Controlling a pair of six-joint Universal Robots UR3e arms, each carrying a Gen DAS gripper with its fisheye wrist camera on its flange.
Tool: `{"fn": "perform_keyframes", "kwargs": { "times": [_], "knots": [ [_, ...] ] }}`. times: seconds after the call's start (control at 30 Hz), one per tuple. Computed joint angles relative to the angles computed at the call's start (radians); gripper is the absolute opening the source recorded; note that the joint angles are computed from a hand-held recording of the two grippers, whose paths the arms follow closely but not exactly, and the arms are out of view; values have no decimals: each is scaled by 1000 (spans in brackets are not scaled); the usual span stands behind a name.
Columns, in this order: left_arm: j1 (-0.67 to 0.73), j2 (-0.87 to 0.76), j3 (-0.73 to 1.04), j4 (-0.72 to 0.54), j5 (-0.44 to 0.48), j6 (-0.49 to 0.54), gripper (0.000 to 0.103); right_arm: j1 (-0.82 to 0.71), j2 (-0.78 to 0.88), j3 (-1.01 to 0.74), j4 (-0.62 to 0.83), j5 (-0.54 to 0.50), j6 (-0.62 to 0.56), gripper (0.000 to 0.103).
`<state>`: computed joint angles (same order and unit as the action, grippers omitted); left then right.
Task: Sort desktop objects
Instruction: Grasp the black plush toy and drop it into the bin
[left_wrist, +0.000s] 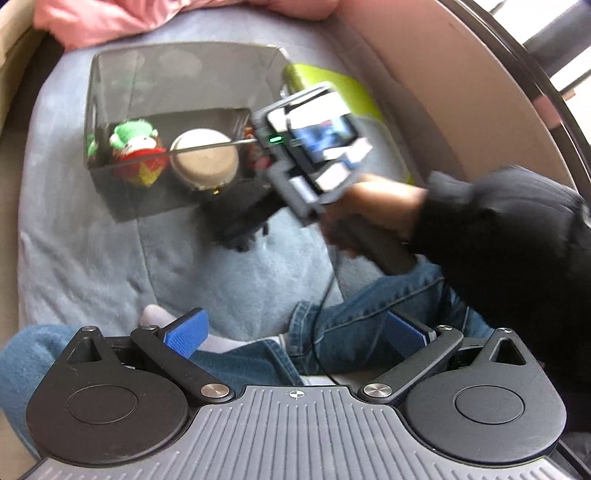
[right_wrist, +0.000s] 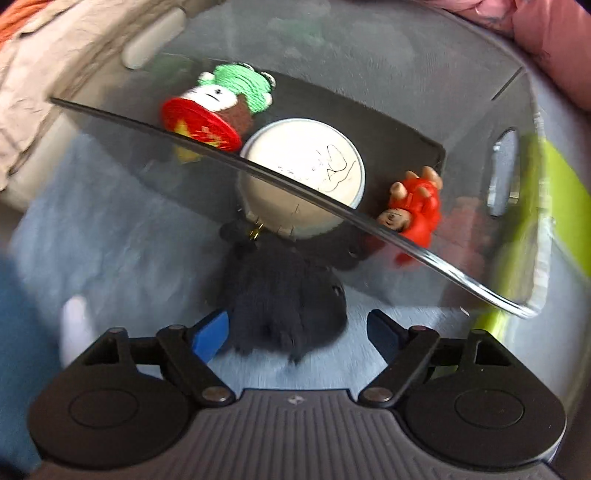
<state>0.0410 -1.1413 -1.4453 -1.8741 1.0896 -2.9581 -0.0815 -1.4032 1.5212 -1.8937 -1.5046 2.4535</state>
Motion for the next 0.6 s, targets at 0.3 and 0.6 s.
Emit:
{"fn": "perform_keyframes", "kwargs": {
  "times": [0.3, 0.6],
  "knots": [
    [33, 31, -25, -16, -55, 86, 103, -34, -46, -156, 282, 101, -69, 66],
    [140, 4, -170, -47, -135, 105, 103, -177, 209, -1098, 836, 399, 14, 67]
  ]
}}
